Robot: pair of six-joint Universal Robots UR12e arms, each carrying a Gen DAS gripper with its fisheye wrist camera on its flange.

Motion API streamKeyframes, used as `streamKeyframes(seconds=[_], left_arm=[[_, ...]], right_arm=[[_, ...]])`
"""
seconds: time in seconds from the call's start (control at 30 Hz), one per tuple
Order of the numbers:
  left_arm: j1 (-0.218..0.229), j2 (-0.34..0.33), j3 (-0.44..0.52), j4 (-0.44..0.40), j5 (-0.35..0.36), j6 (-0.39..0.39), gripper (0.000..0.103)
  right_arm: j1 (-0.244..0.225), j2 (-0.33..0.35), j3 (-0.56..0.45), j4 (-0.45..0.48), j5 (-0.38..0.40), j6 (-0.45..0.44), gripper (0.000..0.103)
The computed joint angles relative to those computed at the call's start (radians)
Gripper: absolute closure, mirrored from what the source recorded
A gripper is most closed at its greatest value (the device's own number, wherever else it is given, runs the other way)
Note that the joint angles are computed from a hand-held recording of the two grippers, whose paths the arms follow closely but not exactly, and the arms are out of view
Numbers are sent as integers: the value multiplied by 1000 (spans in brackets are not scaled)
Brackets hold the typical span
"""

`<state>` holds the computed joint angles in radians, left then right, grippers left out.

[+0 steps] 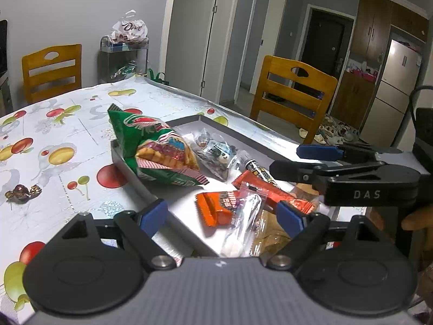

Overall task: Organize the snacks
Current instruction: 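Lower the pink candy into the box with the left tool while the right tool releases the orange bar there, then move the right tool to the brown wrapped chocolate on the tablecloth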

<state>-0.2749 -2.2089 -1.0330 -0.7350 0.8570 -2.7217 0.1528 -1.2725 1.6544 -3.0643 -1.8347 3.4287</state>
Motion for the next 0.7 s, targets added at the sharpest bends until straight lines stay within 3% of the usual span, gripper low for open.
streamKeyframes(seconds=[0.27, 0.7], left_arm=[[28, 11, -27, 57, -40, -31, 9], [86, -13, -5, 211, -24, -118, 4]], right_arm=[[24, 16, -36, 35, -34, -21, 11], [62, 58, -129, 82, -73, -5, 0]])
